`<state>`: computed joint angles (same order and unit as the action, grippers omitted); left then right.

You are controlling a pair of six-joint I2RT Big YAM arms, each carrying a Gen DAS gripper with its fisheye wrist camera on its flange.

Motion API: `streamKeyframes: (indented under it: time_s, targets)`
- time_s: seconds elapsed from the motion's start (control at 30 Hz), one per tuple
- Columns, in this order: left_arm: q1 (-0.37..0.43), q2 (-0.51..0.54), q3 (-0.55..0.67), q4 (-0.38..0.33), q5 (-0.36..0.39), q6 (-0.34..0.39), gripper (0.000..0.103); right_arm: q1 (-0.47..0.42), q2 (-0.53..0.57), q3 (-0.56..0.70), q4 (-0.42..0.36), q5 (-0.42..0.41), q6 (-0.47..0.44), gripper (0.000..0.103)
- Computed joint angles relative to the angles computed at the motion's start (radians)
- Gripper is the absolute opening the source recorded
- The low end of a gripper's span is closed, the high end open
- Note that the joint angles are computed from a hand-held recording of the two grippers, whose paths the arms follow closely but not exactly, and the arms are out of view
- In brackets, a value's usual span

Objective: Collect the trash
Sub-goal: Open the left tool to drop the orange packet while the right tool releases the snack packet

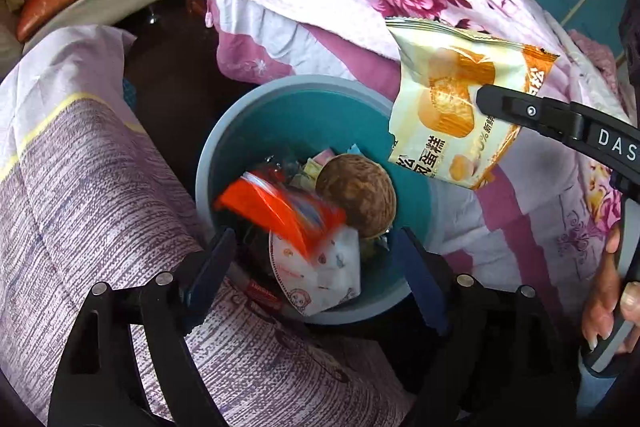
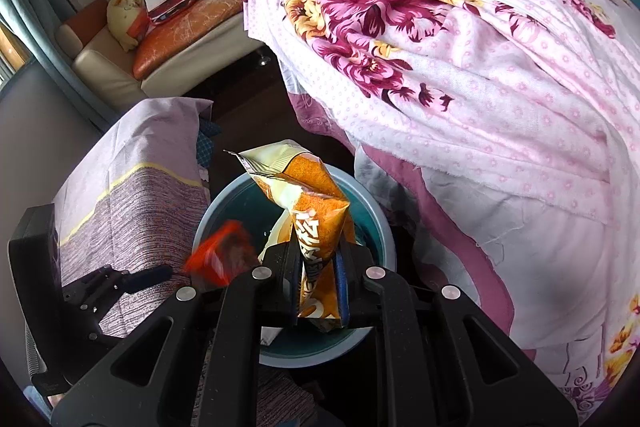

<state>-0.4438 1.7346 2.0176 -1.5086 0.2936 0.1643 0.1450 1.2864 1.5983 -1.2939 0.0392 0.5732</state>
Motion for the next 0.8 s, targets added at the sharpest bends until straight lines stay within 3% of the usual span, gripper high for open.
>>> streamKeyframes:
  time_s: [0.1,0.17,0.73,0.8]
  targets:
    - [0.015,0.0,0.001,-0.015,0.01,-0.013,0.083,0.002,0.01,0.006,-0.001,-0.005,-0.001,0.015]
    - [0.024,-0.008,-0.004,-0.014,0.005,-0.022,0.092,0.005,0.019,0.013,-0.003,-0.006,-0.003,0.015]
    - [0.1,-0.075,-0.046,0.06,-0.024,-0.079,0.099,0.062,0.096,0.094,-0.048,-0.022,-0.021,0.018]
    - [0.108,-0.08,-0.053,0.064,-0.023,-0.086,0.099,0.068,0.102,0.101,-0.055,-0.022,-0.024,0.025]
